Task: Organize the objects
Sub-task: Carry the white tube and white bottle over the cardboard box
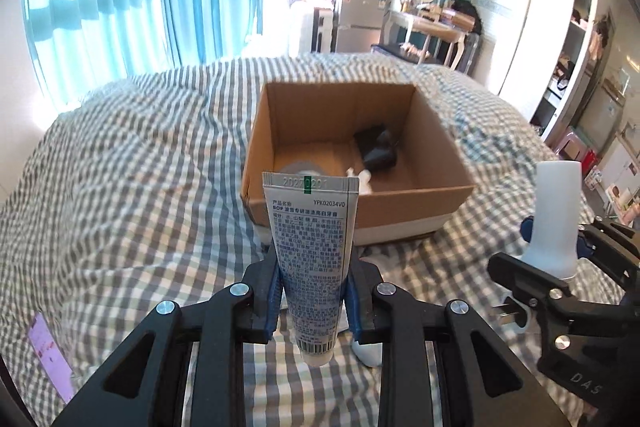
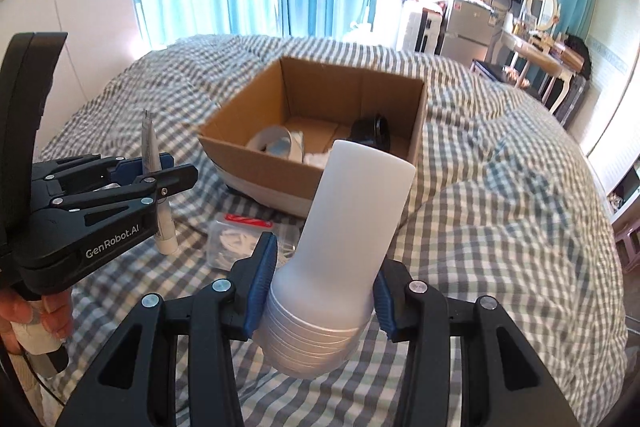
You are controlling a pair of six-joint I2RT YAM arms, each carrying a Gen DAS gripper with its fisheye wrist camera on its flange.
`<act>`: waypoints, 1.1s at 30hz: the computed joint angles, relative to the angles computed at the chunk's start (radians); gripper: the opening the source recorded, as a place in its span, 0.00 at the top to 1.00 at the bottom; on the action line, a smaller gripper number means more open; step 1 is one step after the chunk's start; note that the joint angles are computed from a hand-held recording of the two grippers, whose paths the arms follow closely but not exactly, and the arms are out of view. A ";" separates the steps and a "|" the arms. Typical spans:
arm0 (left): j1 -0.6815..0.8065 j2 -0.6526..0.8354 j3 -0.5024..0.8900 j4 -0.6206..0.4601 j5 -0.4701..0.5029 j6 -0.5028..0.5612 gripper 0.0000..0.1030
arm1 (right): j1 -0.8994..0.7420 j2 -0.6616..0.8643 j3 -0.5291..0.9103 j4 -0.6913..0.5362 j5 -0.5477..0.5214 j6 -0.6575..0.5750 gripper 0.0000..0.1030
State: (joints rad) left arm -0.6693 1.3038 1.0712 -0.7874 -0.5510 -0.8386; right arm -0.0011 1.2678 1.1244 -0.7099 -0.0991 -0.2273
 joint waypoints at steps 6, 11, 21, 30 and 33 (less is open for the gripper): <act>-0.081 0.003 0.115 -0.104 -0.079 -0.014 0.75 | 0.022 -0.060 0.042 -0.039 0.013 0.002 0.57; -0.093 0.004 0.198 -0.149 -0.085 0.007 0.75 | 0.021 -0.053 0.114 -0.078 -0.007 0.002 0.57; 0.043 0.075 0.364 -0.133 -0.027 0.163 0.75 | -0.029 0.149 0.400 -0.141 -0.074 -0.005 0.57; 0.258 0.224 0.469 -0.036 0.113 0.305 0.75 | -0.038 0.459 0.730 -0.175 -0.061 0.005 0.57; 0.315 0.288 0.485 -0.001 0.166 0.336 0.75 | -0.040 0.571 0.823 -0.187 -0.056 0.010 0.57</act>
